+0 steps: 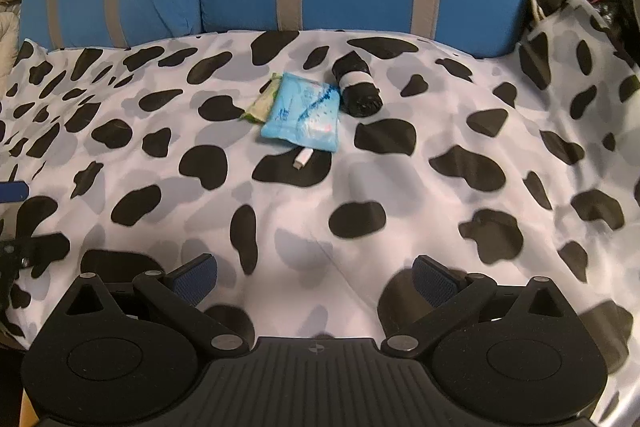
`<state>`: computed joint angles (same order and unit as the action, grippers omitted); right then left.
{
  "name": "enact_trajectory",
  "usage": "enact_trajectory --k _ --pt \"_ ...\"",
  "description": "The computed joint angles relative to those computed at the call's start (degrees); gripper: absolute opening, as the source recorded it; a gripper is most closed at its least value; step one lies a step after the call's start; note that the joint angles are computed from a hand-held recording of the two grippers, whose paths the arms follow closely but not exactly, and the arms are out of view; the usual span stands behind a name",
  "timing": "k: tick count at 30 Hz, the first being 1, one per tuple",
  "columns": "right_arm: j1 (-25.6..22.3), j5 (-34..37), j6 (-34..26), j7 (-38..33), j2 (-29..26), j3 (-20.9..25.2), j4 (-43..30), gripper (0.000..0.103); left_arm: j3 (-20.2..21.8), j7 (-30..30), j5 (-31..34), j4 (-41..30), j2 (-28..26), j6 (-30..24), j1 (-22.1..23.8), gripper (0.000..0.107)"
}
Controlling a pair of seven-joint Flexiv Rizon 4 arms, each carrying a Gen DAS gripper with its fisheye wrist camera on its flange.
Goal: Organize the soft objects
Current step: 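Move both open tools over the bed toward the blue wipes packet, then close the right tool on the blue wet-wipes packet and lift it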
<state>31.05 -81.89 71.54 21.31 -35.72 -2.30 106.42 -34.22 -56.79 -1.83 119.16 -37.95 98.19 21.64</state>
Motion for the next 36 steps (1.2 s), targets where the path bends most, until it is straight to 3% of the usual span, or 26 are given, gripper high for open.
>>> enact_trajectory --k 8,16,23,30,36 --pt "-2.12 -4.75 5.69 3.03 -4.06 -2.37 -5.26 0.103 -4.48 -0.85 -0.72 -1.76 -3.04 -0.52 3.03 0.103" --pt "-4.25 -6.06 10.02 1.94 -9.91 -3.69 -13.06 0.103 -4.56 -0.21 -1.59 -3.29 -3.28 -2.36 2.37 0.103" --pt "-4.72 -7.52 14.32 5.4 -14.87 -6.45 -19.96 0.103 -6.25 2.07 -2.61 -3.71 -3.95 -3.54 3.43 0.103" --pt "-3.95 0.18 15.17 0.99 -19.38 -8.74 -25.09 0.103 -7.99 2.65 -3.7 -3.51 -4.48 -3.98 4.86 0.103" --pt "-2.83 9.55 14.28 -5.37 -22.91 -9.73 -28.31 0.1 -6.71 3.54 -2.84 -3.28 -3.97 -2.97 4.06 0.103"
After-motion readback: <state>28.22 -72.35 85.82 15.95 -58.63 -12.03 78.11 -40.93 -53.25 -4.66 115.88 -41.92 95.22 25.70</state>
